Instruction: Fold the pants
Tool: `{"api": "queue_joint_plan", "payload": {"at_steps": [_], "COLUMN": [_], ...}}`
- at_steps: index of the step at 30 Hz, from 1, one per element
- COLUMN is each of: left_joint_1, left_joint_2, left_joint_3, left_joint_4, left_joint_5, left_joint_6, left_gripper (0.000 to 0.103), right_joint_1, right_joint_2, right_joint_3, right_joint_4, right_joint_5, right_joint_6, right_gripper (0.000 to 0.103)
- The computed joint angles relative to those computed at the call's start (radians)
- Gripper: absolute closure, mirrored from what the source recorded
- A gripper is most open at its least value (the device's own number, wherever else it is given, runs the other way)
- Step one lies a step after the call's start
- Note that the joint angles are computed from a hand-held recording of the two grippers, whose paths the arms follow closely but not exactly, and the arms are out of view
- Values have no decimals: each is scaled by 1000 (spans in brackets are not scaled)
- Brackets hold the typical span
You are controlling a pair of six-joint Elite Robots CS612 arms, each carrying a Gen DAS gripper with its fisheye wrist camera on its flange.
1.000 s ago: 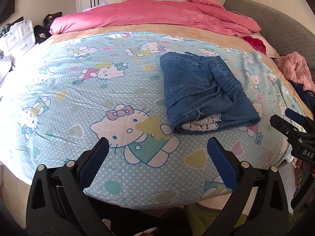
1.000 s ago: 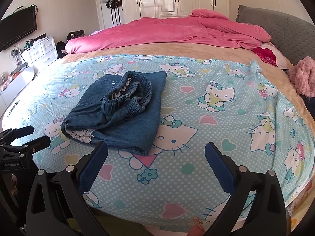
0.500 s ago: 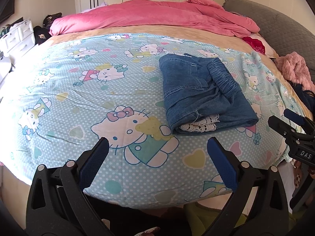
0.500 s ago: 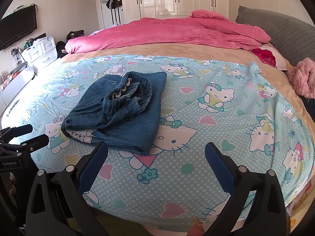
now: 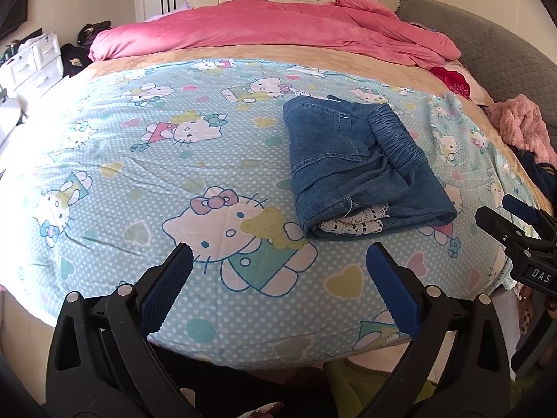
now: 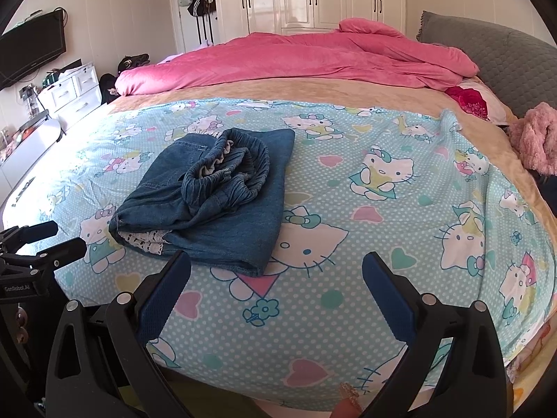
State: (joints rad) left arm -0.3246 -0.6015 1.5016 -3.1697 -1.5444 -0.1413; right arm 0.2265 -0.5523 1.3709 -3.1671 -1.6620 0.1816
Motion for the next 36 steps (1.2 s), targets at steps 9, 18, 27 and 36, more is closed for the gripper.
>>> {"api": "queue_joint_plan", "payload": {"at_steps": [9, 18, 27, 36], "left_joint_1": [1, 1, -1, 2], "left_joint_2": [3, 3, 4, 5], "left_joint_3": [-2, -3, -7, -9], "left_joint_4": [5, 8, 24, 31], "left_joint_5": [-4, -2, 8, -3], "left_joint_6": [-3, -6, -7, -11], "left_gripper": [9, 9, 9, 9], "right_joint_1": [-1, -1, -3, -3], "right_joint_2": [-1, 0, 4, 5], "right_joint_3": [1, -2, -8, -9], "right_joint_4": [6, 14, 25, 26], "right_joint_5": [0, 1, -4, -5], "right_joint_6": [0, 1, 5, 4], "right_gripper": [5, 5, 5, 5]}}
